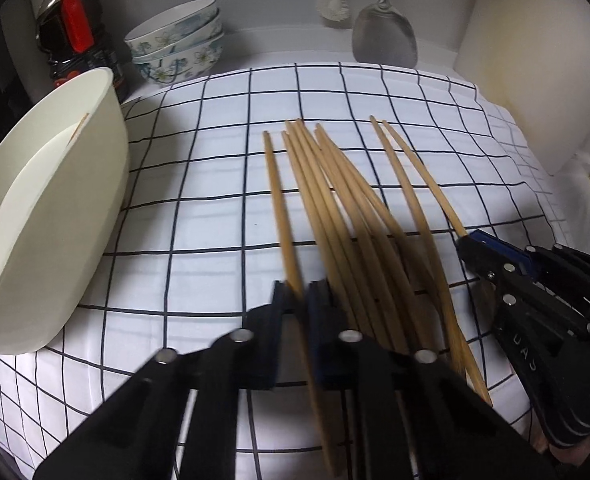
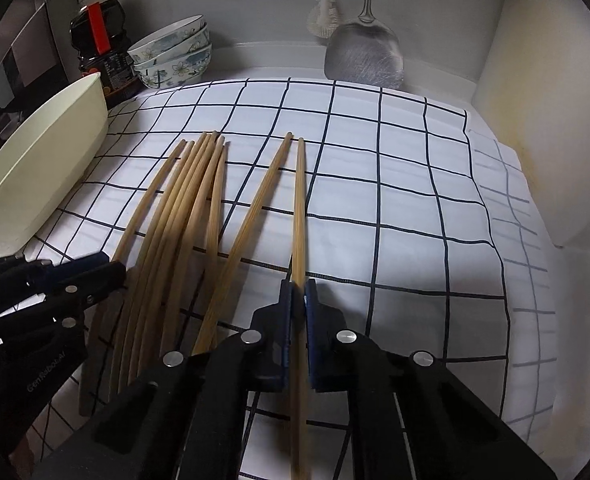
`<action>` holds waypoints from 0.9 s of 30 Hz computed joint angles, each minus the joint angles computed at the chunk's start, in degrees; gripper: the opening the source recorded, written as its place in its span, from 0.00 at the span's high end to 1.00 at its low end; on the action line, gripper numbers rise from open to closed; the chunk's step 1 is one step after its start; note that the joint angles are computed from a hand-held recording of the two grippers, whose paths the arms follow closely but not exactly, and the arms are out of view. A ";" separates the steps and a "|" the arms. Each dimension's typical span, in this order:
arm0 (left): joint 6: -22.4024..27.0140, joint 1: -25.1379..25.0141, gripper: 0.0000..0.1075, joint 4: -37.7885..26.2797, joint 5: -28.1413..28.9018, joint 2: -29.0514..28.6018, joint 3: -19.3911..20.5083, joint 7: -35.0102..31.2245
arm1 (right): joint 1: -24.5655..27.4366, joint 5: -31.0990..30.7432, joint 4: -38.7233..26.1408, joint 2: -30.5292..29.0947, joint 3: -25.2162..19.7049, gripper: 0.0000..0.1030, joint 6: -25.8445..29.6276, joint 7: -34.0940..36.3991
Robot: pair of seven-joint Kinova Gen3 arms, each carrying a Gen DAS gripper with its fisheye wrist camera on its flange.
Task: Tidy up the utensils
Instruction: 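Close the left tool on a chopstick from the pile while the right tool grasps another, then lift the left tool's chopstick into the white dish and release while the right tool does likewise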
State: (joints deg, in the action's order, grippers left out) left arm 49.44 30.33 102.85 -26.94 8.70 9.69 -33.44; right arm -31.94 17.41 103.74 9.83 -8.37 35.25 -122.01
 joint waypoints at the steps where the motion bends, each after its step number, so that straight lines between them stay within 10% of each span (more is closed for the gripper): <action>1: 0.02 -0.01 0.92 0.05 0.23 -0.11 0.08 -0.13 | 0.68 -1.36 0.07 -0.10 -0.23 0.94 -0.24 0.96; 27: -1.01 -11.83 0.93 0.82 19.07 -13.48 0.63 -23.22 | 1.70 -4.70 -2.75 -7.88 -3.99 0.94 4.70 -7.45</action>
State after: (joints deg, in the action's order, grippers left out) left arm 48.43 18.50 103.67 -7.87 -4.78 10.32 -56.66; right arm -30.24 12.71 100.99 1.95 -12.37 39.95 -129.46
